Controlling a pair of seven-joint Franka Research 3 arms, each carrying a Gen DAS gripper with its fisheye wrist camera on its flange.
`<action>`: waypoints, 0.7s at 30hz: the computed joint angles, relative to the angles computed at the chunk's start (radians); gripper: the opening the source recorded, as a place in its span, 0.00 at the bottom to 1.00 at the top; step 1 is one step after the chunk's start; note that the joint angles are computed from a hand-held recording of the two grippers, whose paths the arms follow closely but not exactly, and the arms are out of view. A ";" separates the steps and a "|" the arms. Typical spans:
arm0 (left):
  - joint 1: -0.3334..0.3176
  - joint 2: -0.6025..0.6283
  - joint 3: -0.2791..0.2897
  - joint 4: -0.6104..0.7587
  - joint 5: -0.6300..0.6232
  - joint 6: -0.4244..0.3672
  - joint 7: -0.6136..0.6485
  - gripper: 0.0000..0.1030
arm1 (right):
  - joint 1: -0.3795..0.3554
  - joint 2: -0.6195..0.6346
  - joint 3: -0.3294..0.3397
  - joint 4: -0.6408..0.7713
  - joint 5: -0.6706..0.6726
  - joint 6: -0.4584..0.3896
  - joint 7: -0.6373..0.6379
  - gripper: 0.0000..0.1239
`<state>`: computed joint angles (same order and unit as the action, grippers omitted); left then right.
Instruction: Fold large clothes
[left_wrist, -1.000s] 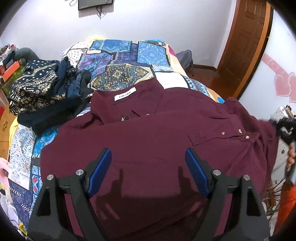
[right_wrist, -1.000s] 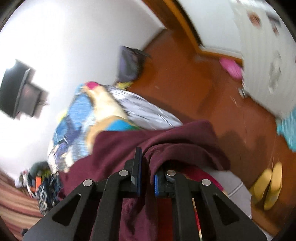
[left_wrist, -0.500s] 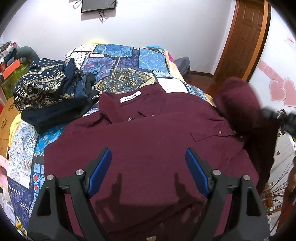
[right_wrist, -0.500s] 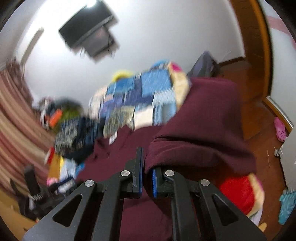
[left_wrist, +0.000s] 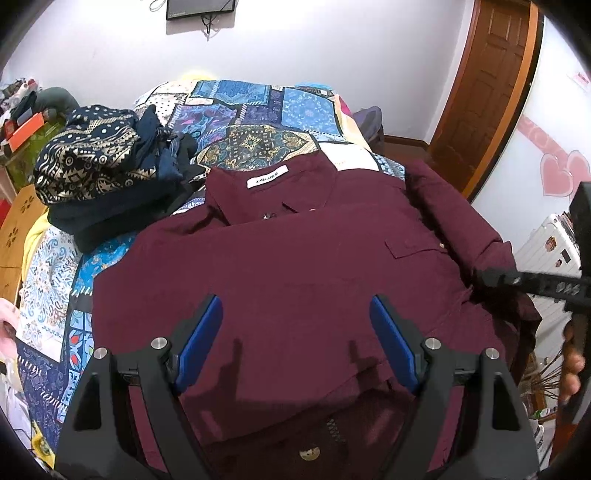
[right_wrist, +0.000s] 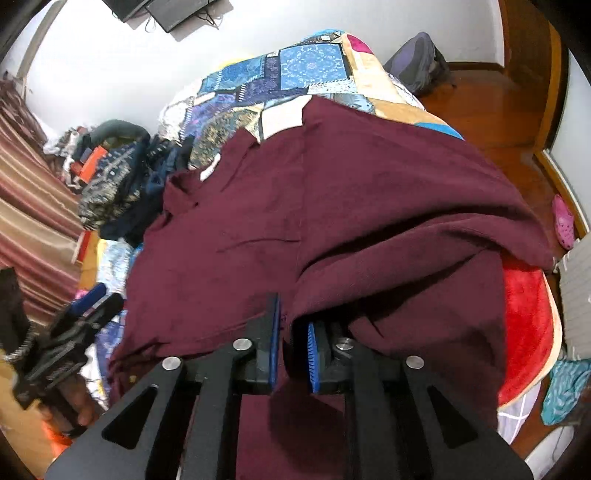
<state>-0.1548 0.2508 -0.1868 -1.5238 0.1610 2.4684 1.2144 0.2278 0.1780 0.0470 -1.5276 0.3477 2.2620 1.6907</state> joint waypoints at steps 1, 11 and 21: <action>-0.002 0.003 0.000 0.006 0.003 -0.001 0.000 0.79 | -0.003 0.000 0.000 0.002 0.012 0.003 0.002 0.16; -0.033 0.080 -0.002 0.128 0.041 -0.061 0.005 0.79 | -0.034 -0.091 -0.030 -0.119 0.026 0.201 0.145 0.54; -0.071 0.201 -0.005 0.315 0.042 -0.151 0.043 0.79 | -0.111 -0.013 -0.046 -0.126 0.160 0.169 0.278 0.55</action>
<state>-0.2255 0.4520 -0.1917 -1.2084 0.2028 2.3171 1.2573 0.1168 0.1649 0.0006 -1.6540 0.5074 2.4309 1.9688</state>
